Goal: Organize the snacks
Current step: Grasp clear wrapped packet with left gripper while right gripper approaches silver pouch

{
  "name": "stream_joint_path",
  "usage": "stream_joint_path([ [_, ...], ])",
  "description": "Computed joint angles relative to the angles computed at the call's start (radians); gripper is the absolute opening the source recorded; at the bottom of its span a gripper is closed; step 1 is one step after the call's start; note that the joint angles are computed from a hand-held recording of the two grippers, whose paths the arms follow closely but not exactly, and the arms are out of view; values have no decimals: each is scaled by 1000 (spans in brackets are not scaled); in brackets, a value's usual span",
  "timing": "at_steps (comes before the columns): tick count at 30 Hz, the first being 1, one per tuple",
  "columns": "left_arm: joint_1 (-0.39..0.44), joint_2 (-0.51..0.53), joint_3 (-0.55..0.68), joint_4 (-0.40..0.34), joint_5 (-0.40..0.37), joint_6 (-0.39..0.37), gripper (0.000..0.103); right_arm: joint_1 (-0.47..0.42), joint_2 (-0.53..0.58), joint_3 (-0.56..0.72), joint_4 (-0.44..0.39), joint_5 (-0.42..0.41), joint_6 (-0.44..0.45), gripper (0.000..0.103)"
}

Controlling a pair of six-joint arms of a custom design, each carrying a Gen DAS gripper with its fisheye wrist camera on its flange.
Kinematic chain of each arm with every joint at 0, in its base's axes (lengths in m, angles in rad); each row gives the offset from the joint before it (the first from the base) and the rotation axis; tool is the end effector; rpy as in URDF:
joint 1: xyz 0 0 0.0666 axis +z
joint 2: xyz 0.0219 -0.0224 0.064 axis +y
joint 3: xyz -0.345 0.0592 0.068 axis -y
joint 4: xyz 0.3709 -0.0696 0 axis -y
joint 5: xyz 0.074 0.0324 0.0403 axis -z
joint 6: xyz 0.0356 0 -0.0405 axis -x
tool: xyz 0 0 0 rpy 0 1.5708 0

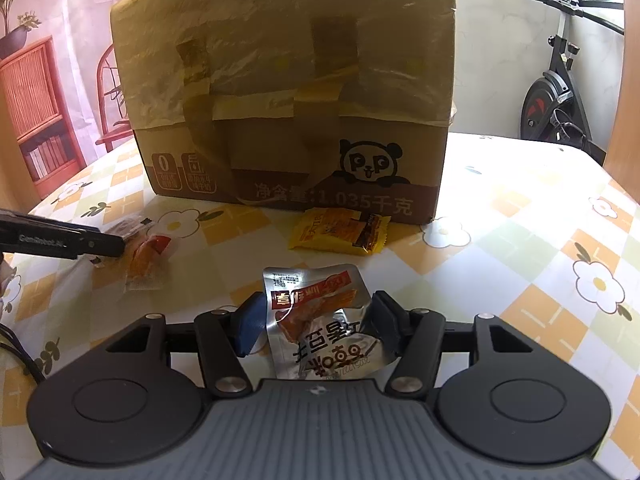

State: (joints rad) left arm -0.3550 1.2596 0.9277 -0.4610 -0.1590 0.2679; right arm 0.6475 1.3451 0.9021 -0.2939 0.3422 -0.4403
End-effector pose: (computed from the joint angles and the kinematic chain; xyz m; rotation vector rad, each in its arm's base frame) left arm 0.3845 -0.1369 0.2811 0.0257 2.3539 -0.1171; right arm 0.3469 0.2469 0.2507 -0.0616 2.2620 0.1835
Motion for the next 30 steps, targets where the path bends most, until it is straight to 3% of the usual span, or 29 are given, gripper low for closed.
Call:
stream_joint_path([
  [9,-12,-65,-54,0,-23,57,43,0,-1,-1,1,0,-2,61],
  [18,-8,-100,-73,28,-23,59,43,-10,-31,-40,55,-21,-24,61],
  [30,-4,-109,-79,44,-6,55,43,7,-47,-64,101,21,-13,59],
])
